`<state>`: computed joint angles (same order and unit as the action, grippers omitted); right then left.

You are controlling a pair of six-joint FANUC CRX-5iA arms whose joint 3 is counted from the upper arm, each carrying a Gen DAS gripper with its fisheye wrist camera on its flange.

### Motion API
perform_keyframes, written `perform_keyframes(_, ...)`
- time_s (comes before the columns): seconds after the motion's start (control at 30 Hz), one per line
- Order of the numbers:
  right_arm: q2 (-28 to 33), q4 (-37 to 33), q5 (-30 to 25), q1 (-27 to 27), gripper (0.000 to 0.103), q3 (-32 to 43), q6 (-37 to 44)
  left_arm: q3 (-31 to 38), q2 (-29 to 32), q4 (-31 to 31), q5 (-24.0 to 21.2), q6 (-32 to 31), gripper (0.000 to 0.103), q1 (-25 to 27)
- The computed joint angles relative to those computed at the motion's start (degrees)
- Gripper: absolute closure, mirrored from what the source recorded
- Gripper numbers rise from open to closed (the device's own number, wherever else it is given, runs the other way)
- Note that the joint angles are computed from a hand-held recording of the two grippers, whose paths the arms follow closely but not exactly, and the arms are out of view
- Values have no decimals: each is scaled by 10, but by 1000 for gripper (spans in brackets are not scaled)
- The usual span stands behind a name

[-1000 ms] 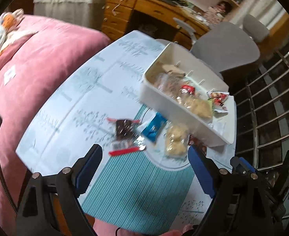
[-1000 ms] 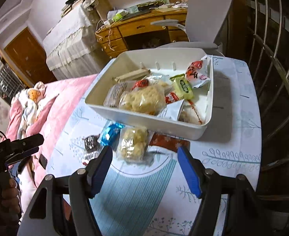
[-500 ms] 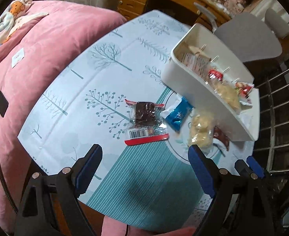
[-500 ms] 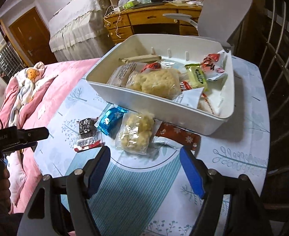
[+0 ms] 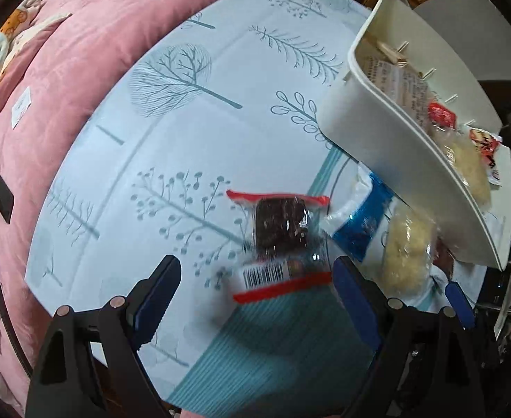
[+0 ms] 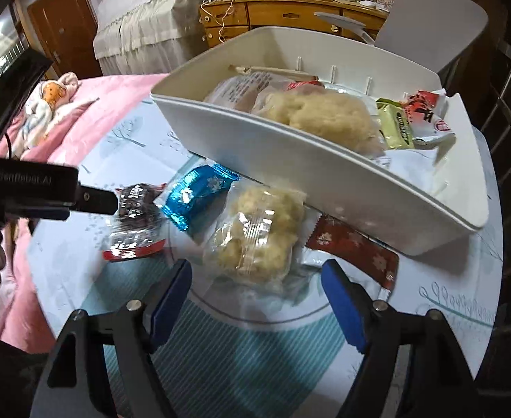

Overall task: Organize snacks
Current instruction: 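Grasp the red-edged chocolate bar packet with the left gripper while the right grasps the clear crisp bag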

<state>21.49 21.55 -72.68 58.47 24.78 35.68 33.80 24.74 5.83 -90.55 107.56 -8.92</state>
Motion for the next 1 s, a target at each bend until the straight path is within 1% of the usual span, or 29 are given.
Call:
perform_keyframes(0.07,14,14,-6,1,25,5,-1,17,17,1,-11,-7,15,-1)
perform_keyframes(0.23,37,4,-9,-5,25,25,3,51,49,-6,-31,-16,15,-5)
perform_keyframes(0.43,59,24,-4,-10,24,35,0,92,90,2,-61,-35,16,-7)
perform_keyframes(0.53,67,27,2,-11,24,38,7,105,105,4,-72,-36,20,-10)
perform_keyframes(0.67,73,30,4,-13,24,39,11,111,112,10,-71,-42,24,-11)
perform_keyframes(0.73,81,27,-1,-16,24,47,23,122,118,3,-70,-41,27,-16)
perform_keyframes(0.83,83,35,3,-15,24,45,29,136,125,-3,-68,-38,37,-19)
perform_keyframes(0.87,83,35,4,-16,24,46,31,140,125,-6,-68,-34,43,-21)
perform_keyframes(0.9,82,35,5,-16,25,45,32,147,127,-10,-70,-29,46,-23)
perform_keyframes(0.93,83,34,6,-17,26,45,34,147,127,-7,-69,-26,46,-22)
perform_keyframes(1.0,83,28,9,-18,31,48,42,149,129,-3,-67,-23,48,-22)
